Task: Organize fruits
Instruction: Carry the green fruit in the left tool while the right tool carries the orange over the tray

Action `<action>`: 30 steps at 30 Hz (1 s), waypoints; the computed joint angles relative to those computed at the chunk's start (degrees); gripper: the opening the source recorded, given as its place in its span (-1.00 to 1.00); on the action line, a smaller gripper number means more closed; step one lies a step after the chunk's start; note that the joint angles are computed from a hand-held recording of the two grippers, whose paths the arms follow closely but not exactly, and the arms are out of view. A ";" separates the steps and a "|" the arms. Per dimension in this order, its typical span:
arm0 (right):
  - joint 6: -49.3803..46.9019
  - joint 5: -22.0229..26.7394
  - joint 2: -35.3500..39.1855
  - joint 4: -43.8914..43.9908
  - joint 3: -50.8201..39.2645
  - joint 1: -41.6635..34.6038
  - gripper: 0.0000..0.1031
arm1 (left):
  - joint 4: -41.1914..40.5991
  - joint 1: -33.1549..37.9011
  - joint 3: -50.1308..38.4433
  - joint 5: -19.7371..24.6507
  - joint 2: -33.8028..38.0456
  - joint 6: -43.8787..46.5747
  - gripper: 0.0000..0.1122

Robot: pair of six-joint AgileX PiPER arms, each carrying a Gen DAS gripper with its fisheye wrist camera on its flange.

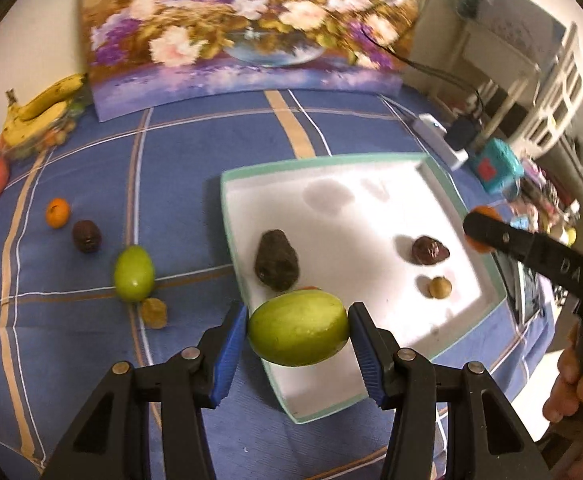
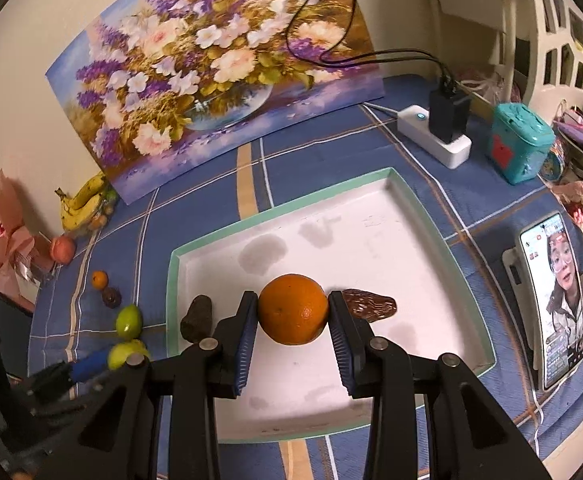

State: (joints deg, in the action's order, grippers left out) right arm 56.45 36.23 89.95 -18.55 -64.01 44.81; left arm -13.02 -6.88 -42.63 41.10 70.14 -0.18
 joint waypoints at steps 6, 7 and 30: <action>-2.10 -0.57 -0.02 2.51 1.15 -1.54 -0.28 | 4.19 -5.13 -0.05 -0.59 2.34 -4.66 -0.03; -2.46 -0.62 0.13 2.91 1.20 -1.67 -0.28 | 4.73 -5.72 -0.02 -0.64 2.66 -5.20 -0.03; -16.24 0.83 11.62 18.18 -0.80 -5.12 -0.28 | 11.66 -13.05 -0.31 -1.15 11.53 -11.87 -0.03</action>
State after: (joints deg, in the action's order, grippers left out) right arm 40.20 37.06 101.57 -0.37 -64.81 39.69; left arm -1.35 -19.93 -42.93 39.95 81.67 -12.05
